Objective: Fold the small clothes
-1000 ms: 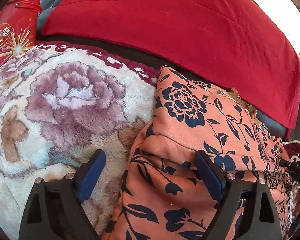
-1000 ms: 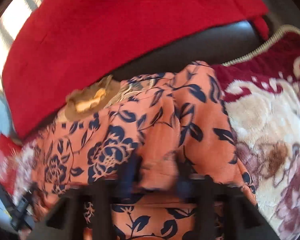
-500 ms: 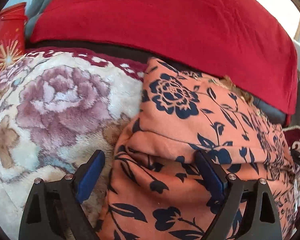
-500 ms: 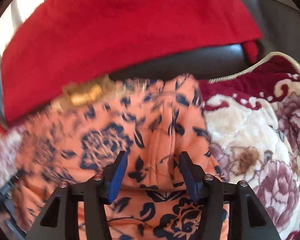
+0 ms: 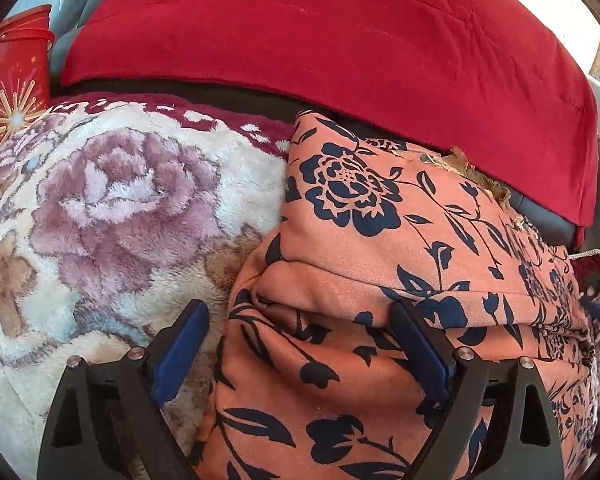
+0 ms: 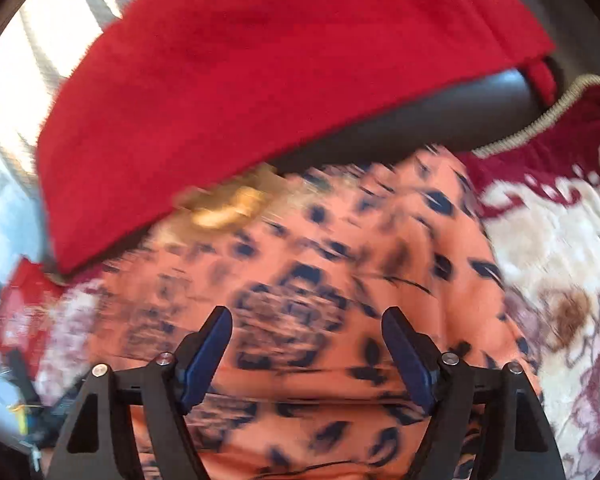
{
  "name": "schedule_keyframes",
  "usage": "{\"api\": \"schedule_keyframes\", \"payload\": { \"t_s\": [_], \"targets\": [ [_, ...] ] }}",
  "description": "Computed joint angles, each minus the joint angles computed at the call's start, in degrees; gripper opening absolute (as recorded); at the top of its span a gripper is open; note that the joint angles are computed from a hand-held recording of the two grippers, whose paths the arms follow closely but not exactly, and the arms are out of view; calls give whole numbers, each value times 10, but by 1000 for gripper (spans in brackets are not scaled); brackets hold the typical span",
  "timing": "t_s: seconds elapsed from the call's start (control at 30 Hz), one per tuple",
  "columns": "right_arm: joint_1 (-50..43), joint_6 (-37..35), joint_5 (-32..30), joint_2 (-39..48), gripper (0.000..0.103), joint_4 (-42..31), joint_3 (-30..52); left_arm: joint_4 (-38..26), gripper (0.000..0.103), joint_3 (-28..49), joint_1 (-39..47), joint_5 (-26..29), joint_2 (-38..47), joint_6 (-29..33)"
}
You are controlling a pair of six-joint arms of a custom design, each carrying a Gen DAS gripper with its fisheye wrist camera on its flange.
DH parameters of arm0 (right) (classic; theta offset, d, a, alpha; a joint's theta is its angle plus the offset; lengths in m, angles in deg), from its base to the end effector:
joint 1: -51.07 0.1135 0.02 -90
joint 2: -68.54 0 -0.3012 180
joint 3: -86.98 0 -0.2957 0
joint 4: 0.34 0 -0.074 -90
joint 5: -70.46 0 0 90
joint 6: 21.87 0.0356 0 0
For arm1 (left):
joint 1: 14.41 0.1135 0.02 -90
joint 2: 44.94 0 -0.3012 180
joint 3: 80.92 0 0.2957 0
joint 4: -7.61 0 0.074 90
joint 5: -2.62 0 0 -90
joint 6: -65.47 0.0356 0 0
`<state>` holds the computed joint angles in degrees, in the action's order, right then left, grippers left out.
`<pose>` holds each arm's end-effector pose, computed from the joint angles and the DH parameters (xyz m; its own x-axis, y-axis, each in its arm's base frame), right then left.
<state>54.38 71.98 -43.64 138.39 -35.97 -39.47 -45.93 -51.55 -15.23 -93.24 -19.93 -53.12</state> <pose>0.2644 0.0299 0.2294 -0.8046 0.0149 -0.5936 -0.2506 0.8978 0.3621 0.1134 0.0020 0.1805 -0.6393 -0.4669 -0.6110 -0.4082 0.8794 -0.2450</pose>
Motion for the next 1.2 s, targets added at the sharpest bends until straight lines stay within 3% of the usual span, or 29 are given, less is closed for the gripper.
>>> {"api": "schedule_keyframes", "payload": {
  "t_s": [0.1, 0.2, 0.33, 0.43, 0.57, 0.6, 0.8, 0.93, 1.03, 1.2],
  "targets": [
    [24, -4, 43, 18, 85, 17, 13, -1, 95, 3, -12, -12, 8, -4],
    [1, 21, 55, 113, 85, 19, 33, 3, 95, 2, -3, -1, 6, 0],
    [7, 40, 28, 40, 85, 43, -1, 6, 96, 1, -2, 0, 10, 2],
    [28, 22, 53, -36, 85, 57, -40, 4, 96, 2, -8, -7, 12, 2],
    [42, -5, 92, 15, 84, 37, -36, 6, 97, 0, -6, -4, 10, 4],
    [21, -16, 69, 4, 84, 24, -37, 6, 97, -1, -2, -1, 9, 6],
    [45, -14, 64, -142, 88, 23, -77, 11, 97, 2, -11, -9, 20, 2],
    [56, -56, 88, -77, 90, 18, -93, 11, 97, 1, -9, -5, 17, 3],
    [60, -45, 95, -99, 90, 36, -112, 8, 97, 0, -1, 1, 13, 8],
    [125, -47, 159, -93, 103, 44, -120, 14, 99, 4, -17, -12, 27, 2]
  ]
}}
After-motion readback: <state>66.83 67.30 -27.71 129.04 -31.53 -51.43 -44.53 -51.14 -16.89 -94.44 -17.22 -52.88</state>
